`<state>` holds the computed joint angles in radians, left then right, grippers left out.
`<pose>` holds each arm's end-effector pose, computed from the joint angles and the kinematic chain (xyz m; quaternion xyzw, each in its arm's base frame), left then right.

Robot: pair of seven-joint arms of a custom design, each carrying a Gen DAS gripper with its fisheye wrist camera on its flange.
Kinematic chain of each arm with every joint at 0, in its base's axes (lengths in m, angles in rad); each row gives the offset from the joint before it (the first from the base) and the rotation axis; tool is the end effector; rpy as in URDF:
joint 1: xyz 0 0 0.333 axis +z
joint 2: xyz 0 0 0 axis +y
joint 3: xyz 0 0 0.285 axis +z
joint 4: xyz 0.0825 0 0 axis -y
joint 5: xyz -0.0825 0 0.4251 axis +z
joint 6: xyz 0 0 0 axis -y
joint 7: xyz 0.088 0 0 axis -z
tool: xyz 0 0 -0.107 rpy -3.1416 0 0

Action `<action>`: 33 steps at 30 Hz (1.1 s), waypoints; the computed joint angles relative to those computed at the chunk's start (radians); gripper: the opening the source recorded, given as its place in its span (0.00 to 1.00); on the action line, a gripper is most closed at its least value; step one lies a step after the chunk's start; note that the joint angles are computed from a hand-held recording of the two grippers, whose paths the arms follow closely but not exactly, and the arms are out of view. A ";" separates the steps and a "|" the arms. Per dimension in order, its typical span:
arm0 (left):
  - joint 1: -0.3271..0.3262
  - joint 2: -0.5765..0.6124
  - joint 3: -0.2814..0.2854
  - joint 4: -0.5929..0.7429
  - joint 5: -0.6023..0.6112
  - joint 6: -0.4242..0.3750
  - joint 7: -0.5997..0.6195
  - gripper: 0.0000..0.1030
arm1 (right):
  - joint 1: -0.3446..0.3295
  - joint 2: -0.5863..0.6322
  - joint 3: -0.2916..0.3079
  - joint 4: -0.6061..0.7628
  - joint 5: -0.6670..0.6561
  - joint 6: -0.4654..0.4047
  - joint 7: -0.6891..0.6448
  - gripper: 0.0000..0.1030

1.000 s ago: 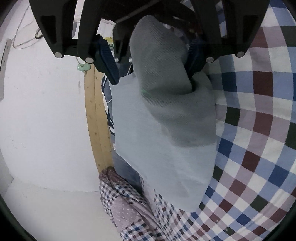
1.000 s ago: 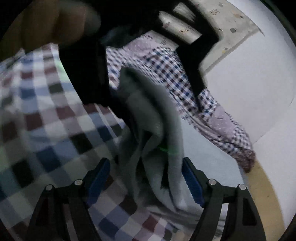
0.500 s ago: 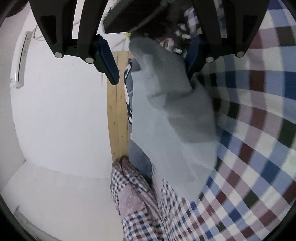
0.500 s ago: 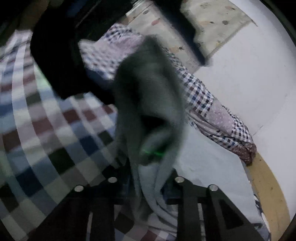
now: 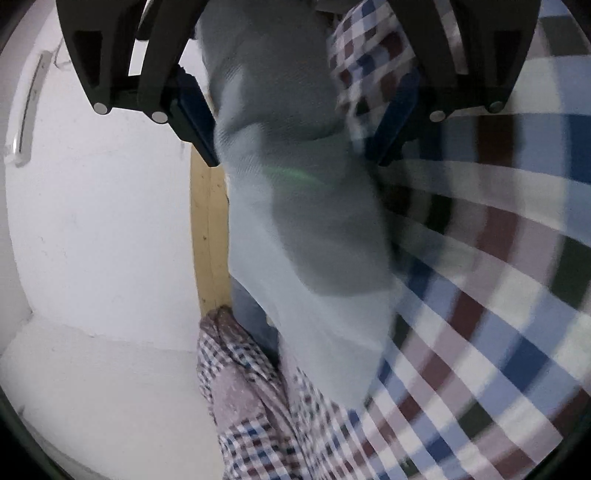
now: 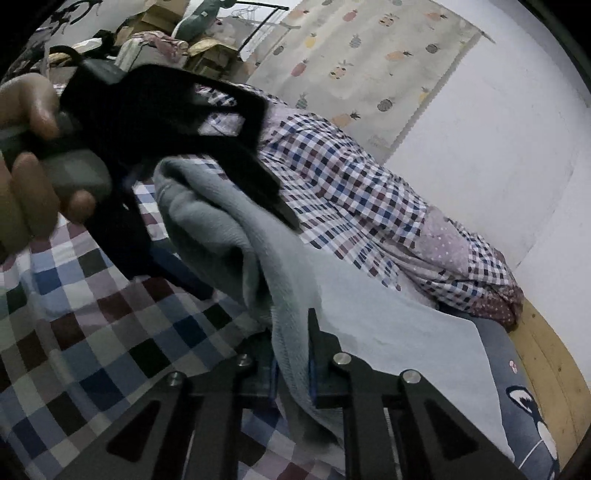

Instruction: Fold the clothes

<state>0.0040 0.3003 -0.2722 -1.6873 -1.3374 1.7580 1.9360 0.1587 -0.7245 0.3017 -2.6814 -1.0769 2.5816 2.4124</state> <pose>0.6313 -0.2467 0.4359 0.5034 -0.5910 0.4020 0.4855 0.3838 0.2010 0.4580 -0.7153 0.4698 -0.4988 0.1374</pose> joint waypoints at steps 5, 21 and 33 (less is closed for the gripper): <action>-0.031 -0.024 0.001 -0.004 0.045 0.080 0.014 0.25 | -0.012 0.024 0.043 0.000 -0.064 -0.052 0.003 0.14; -0.016 -0.080 0.023 0.055 0.003 0.047 0.057 0.20 | 0.045 -0.024 0.033 -0.113 -0.302 -0.423 0.005 0.77; -0.026 -0.157 0.042 -0.005 -0.053 0.045 0.150 0.19 | 0.048 -0.119 -0.034 -0.152 -0.285 -0.412 -0.029 0.39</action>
